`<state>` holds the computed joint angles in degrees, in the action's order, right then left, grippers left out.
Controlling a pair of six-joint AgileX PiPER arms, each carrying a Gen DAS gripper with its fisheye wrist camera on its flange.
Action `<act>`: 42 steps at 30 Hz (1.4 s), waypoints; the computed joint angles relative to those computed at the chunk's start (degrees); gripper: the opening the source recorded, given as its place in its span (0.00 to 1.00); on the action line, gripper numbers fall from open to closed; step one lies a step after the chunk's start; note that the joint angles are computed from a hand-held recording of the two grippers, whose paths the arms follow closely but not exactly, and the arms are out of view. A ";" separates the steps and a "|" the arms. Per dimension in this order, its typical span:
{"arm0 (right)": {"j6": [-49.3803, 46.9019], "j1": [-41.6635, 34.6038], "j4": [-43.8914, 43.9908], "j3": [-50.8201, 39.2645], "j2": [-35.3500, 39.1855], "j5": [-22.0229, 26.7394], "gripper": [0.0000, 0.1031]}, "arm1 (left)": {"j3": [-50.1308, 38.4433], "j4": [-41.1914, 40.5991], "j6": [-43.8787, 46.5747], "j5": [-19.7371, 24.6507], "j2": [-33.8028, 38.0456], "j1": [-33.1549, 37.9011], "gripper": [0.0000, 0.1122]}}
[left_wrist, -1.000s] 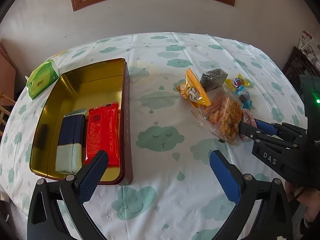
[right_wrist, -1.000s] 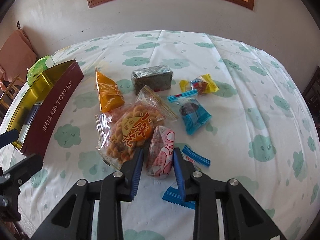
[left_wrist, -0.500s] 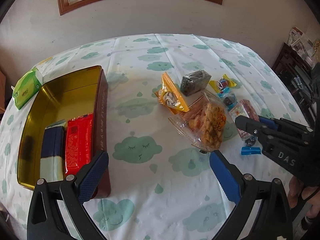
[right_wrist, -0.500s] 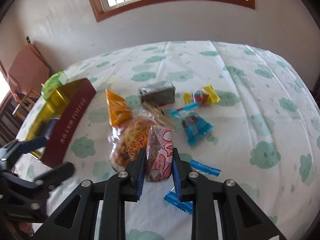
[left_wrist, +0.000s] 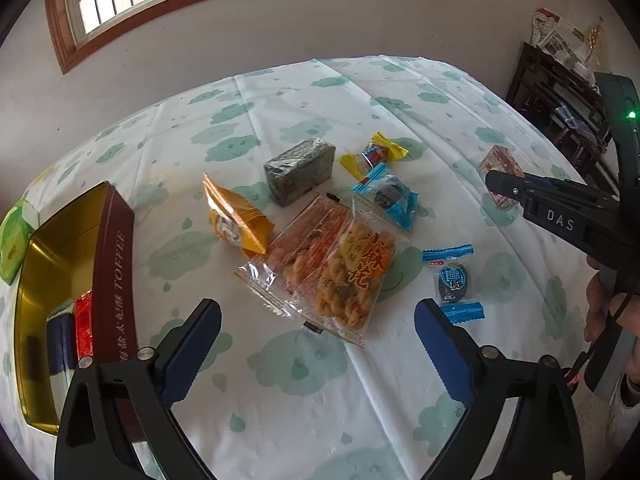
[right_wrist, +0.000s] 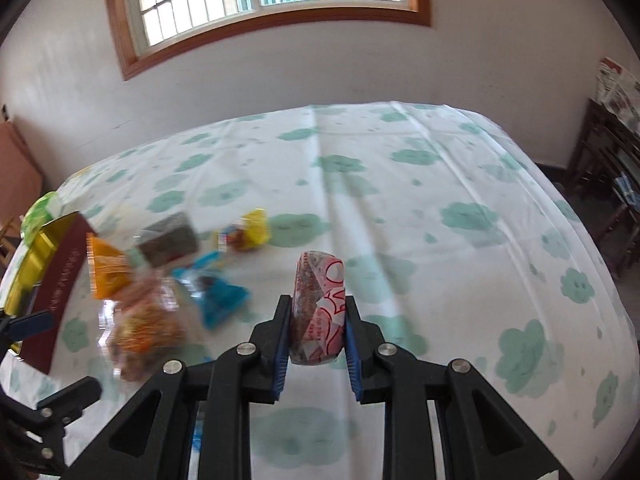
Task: Organize snacks
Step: 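Close the left gripper on the clear twisted-dough snack bag while the right gripper holds the pastry, then carry the snack bag into the tin and open the left gripper while the right holds the pastry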
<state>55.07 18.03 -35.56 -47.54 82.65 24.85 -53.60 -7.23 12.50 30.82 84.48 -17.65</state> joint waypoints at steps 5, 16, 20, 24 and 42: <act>9.19 -2.16 -10.71 3.24 0.69 -1.55 0.23 | -3.13 0.65 -0.33 0.66 4.58 -1.42 0.72; 12.12 -5.15 -13.20 6.01 2.04 -6.92 0.23 | -5.10 4.15 -5.77 1.45 8.17 -3.20 0.41; 10.48 -5.40 -11.45 5.77 2.37 -7.00 0.23 | -3.81 1.63 -5.94 2.93 6.97 -3.09 0.38; 9.65 -5.41 -10.37 5.62 2.52 -7.04 0.24 | -1.72 -1.06 -6.41 4.88 4.90 -2.47 0.38; 8.01 -5.18 -8.98 4.94 3.21 -6.06 0.24 | -2.07 2.45 -11.73 6.10 5.19 -4.54 0.33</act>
<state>63.08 12.85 -44.54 -42.60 85.86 18.79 -55.67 -4.78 0.77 36.92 89.67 -22.18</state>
